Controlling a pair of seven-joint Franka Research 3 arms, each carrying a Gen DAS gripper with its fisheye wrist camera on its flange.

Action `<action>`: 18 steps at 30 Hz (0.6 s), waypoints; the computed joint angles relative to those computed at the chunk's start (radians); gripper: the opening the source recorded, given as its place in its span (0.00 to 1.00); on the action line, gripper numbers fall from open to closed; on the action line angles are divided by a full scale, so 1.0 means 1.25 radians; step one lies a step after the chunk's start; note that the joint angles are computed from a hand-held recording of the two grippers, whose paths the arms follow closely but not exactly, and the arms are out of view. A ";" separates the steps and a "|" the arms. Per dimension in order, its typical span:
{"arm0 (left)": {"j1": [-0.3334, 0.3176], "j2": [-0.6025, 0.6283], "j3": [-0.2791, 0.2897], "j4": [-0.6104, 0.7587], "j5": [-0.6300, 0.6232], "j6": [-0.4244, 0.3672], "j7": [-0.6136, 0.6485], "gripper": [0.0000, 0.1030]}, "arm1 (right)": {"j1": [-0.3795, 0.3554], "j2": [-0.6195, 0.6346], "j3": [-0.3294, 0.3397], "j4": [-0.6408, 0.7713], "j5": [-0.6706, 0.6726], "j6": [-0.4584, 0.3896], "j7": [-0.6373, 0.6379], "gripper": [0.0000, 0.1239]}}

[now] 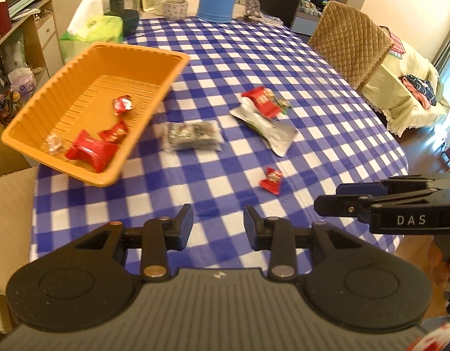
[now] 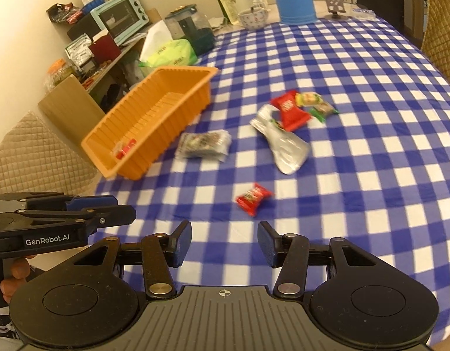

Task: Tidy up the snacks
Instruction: 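Withdraw both open tools from the tray back over the table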

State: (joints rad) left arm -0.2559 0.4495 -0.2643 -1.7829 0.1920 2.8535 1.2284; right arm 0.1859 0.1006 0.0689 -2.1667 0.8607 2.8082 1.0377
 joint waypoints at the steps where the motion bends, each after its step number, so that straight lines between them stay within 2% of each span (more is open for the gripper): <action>1: -0.011 0.005 0.006 0.004 0.008 0.001 -0.010 0.33 | -0.003 -0.004 -0.003 -0.007 -0.001 0.000 -0.007 0.41; 10: -0.074 0.063 0.024 0.059 0.060 0.002 -0.065 0.33 | -0.029 -0.024 -0.028 -0.054 -0.004 0.005 -0.042 0.41; 18: -0.118 0.139 0.047 0.154 0.111 -0.015 -0.084 0.33 | -0.056 -0.018 -0.042 -0.065 0.010 0.005 -0.059 0.41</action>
State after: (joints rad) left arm -0.4038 0.6238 -0.2056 -1.5904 0.3308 2.8351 1.1230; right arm 0.1157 0.0782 0.0162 -2.2474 0.8727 2.8141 0.9633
